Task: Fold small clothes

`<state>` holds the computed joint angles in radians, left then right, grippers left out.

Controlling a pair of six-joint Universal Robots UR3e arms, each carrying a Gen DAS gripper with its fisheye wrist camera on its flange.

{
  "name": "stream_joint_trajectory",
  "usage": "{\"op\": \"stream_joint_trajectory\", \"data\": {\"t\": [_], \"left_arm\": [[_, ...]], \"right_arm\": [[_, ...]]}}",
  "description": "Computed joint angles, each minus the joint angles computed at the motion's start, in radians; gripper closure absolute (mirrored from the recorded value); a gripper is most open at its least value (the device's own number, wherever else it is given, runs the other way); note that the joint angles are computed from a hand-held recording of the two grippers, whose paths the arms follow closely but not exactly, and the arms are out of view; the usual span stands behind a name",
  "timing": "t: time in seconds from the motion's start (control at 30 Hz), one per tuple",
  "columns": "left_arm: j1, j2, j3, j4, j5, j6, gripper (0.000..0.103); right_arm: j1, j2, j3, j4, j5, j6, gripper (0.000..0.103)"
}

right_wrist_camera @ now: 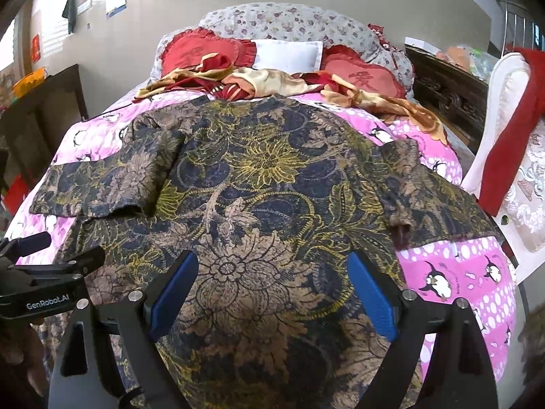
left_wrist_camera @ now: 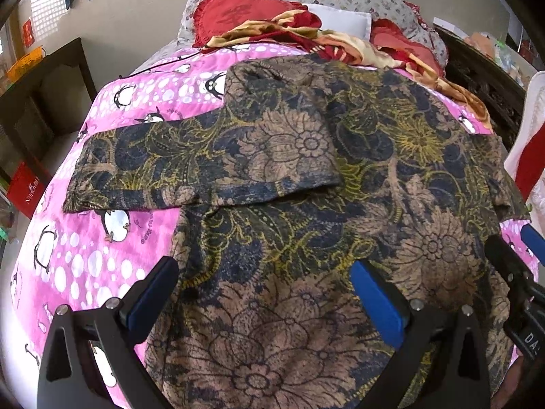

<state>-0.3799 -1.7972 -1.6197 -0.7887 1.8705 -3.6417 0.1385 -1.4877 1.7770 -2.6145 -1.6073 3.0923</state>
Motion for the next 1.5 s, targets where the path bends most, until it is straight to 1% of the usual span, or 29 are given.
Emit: {"op": "stream_joint_trajectory", "data": {"t": [0.13,0.3,0.43,0.6,0.8,0.83,0.9,0.93,0.97,1.1,1.23,1.33,1.4,1.5], "left_arm": [[0.016,-0.007,-0.012,0.013,-0.008,0.003,0.000],[0.023,-0.022,-0.014,0.024,-0.013,0.011,0.000],[0.031,-0.032,-0.010,0.033,-0.029,0.015,0.000],[0.026,-0.039,-0.004,0.036,-0.024,0.016,0.000],[0.012,-0.040,-0.010,0.063,-0.007,0.022,0.000],[0.012,-0.033,-0.024,0.082,-0.009,0.023,0.000],[0.023,-0.008,-0.073,0.139,-0.041,0.038,0.000],[0.033,0.005,-0.092,0.151,-0.068,0.045,0.000],[0.055,0.026,-0.119,0.163,-0.122,0.056,0.000],[0.187,0.118,-0.230,0.175,-0.371,0.071,0.000],[0.336,0.250,-0.325,0.192,-0.527,0.122,0.004],[0.535,0.386,-0.394,0.147,-0.662,0.189,0.006],[0.705,0.479,-0.435,0.057,-0.760,0.250,0.011],[0.978,0.607,-0.506,-0.086,-0.903,0.340,0.011]], "right_arm": [[0.007,0.044,-0.004,-0.037,-0.010,0.005,0.016],[0.002,0.111,0.047,-0.186,-0.043,-0.019,0.016],[-0.026,0.157,0.047,-0.196,-0.038,-0.025,0.016],[-0.074,0.178,0.069,-0.200,0.005,-0.002,0.016],[-0.064,0.163,0.104,-0.263,-0.018,0.000,0.016],[-0.058,0.169,0.108,-0.275,-0.028,0.001,0.016],[-0.046,0.186,0.108,-0.284,-0.058,0.007,0.016],[-0.043,0.192,0.105,-0.283,-0.066,0.008,0.016],[-0.038,0.199,0.097,-0.280,-0.076,0.010,0.016],[-0.022,0.222,0.072,-0.258,-0.103,0.003,0.016],[-0.030,0.228,0.062,-0.236,-0.091,0.009,0.016],[-0.029,0.232,0.056,-0.230,-0.095,0.008,0.015],[-0.023,0.238,0.050,-0.227,-0.106,0.008,0.015],[-0.016,0.244,0.043,-0.224,-0.119,0.008,0.015]]}}
